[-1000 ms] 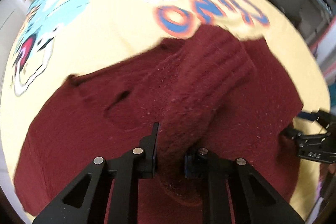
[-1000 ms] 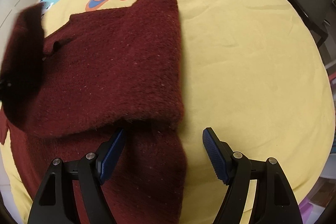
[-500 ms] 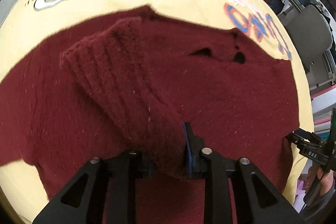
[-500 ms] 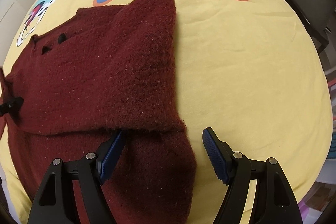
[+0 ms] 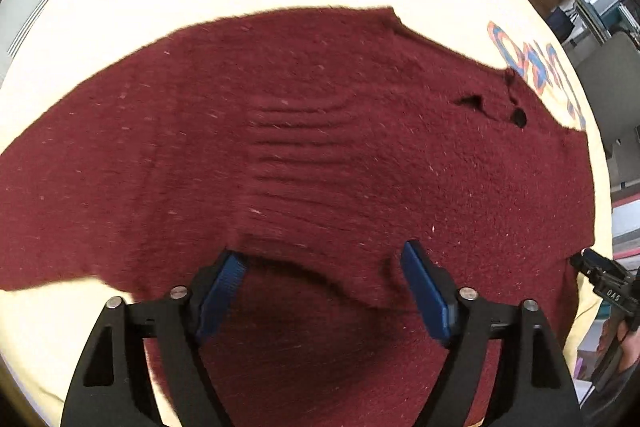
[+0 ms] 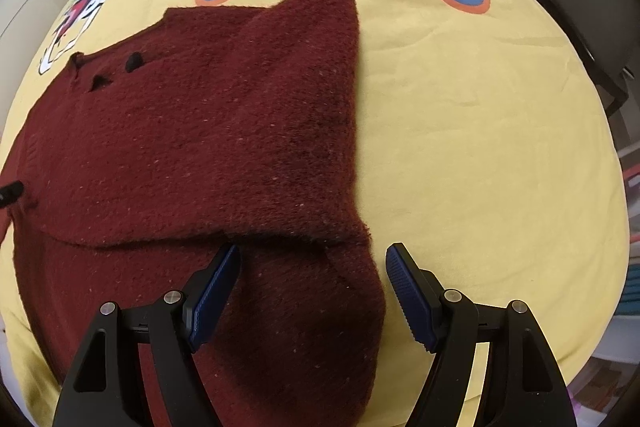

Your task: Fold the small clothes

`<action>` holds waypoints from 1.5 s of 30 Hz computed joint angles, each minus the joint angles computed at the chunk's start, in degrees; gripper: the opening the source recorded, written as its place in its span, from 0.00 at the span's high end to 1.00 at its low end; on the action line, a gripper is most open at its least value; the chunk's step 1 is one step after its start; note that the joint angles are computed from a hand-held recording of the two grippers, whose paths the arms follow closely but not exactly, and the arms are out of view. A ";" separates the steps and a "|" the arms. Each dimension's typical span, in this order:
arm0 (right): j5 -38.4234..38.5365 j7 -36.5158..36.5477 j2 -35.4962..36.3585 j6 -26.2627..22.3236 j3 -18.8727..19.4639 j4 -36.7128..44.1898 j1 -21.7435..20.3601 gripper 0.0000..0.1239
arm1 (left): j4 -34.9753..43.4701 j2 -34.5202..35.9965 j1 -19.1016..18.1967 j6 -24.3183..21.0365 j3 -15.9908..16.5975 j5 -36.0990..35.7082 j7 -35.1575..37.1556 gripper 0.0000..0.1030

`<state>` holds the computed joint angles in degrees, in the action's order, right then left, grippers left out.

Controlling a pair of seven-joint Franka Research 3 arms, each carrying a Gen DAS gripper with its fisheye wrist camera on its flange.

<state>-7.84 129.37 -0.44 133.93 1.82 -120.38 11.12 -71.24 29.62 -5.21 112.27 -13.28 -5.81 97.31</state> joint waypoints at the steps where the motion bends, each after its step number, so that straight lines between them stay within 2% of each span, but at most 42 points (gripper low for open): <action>1: -0.10 -0.22 -0.01 -0.15 -0.06 0.15 -0.04 0.38 | 0.59 0.08 0.26 -0.35 -0.03 -0.29 0.14 0.08; 2: -0.38 -0.12 -0.17 -0.48 0.01 0.33 0.02 0.38 | 0.89 -0.02 0.61 -0.32 -0.05 -0.62 0.45 0.02; 8: -1.01 0.07 -1.02 -1.61 0.16 0.76 -0.05 0.38 | 9.73 4.64 0.15 -3.68 0.44 0.24 0.02 0.01; 13: -1.08 0.26 -1.38 -3.12 0.08 0.85 -0.42 0.38 | 22.96 13.71 -1.61 -11.90 0.82 1.94 -1.60 0.02; 15: -1.03 0.41 -1.47 -3.74 0.04 0.84 -0.59 0.38 | 26.18 16.39 -2.01 -13.74 0.65 1.82 -1.99 0.03; 19: -1.19 0.78 -2.32 -4.53 -0.10 0.15 -1.04 0.38 | 25.92 17.61 -5.02 -13.35 2.10 5.86 -1.65 0.03; 20: -1.24 0.96 -2.53 -4.52 -0.09 -0.06 -1.17 0.38 | 24.96 17.24 -5.52 -12.53 2.17 6.54 -1.69 0.05; 22: -1.18 1.40 -3.06 -4.27 -0.24 -0.50 -1.61 0.38 | 19.21 14.02 -5.22 -8.77 1.51 6.59 -0.83 0.25; 23: -0.65 1.60 -3.37 -3.73 -0.40 -0.89 -1.89 0.38 | 16.95 12.73 -5.03 -7.17 1.15 6.45 -0.33 0.42; 24: -0.05 1.61 -3.57 -3.24 -0.48 -1.13 -2.12 0.38 | 15.58 11.91 -5.09 -6.25 0.98 6.57 -0.02 0.55; 25: 0.55 1.60 -3.73 -2.81 -0.55 -1.27 -2.33 0.38 | 13.09 10.42 -4.95 -4.56 0.64 6.47 0.61 0.62; 26: 1.25 1.67 -3.91 -2.19 -0.66 -1.45 -2.58 0.38 | 11.74 9.60 -4.59 -3.78 0.17 5.91 1.36 0.77; 27: 1.81 1.70 -4.00 -1.72 -0.71 -1.49 -2.79 0.38 | 11.12 9.32 -4.55 -3.26 -0.26 5.32 1.70 0.86; 31: 3.93 0.98 -3.18 0.59 -1.11 -0.12 -3.63 0.38 | 3.96 4.01 -3.20 2.90 -1.35 2.72 3.29 0.89; 34: 4.03 0.47 -0.07 1.29 -1.54 2.94 -4.11 0.38 | 2.62 1.86 -1.35 3.95 -1.80 -0.48 4.06 0.89; 37: 5.92 -1.83 4.12 1.72 -2.10 6.53 -4.06 0.38 | -0.80 -0.90 -1.21 7.14 -0.71 0.38 3.82 0.89; 39: 9.44 -5.14 7.74 0.70 -2.30 9.73 -4.06 0.38 | -0.91 -0.54 -1.31 7.09 -0.51 0.78 3.63 0.89; 41: 13.35 -8.22 10.66 1.20 -2.22 11.85 -4.10 0.38 | 1.80 1.31 -1.04 4.68 -0.26 0.94 3.79 0.89; 43: 13.13 -7.34 12.15 0.59 -2.88 12.89 -3.29 0.39 | 3.46 3.12 -1.56 4.33 -0.12 1.50 3.12 0.89; 44: 11.88 -6.15 12.37 0.15 -3.38 13.16 -2.78 0.53 | 3.58 3.34 -1.53 4.11 -0.13 1.56 2.94 0.89; 45: 12.58 -5.69 11.64 1.82 -3.52 11.98 -2.75 0.85 | 3.25 2.49 -0.47 3.20 -0.06 1.26 3.81 0.89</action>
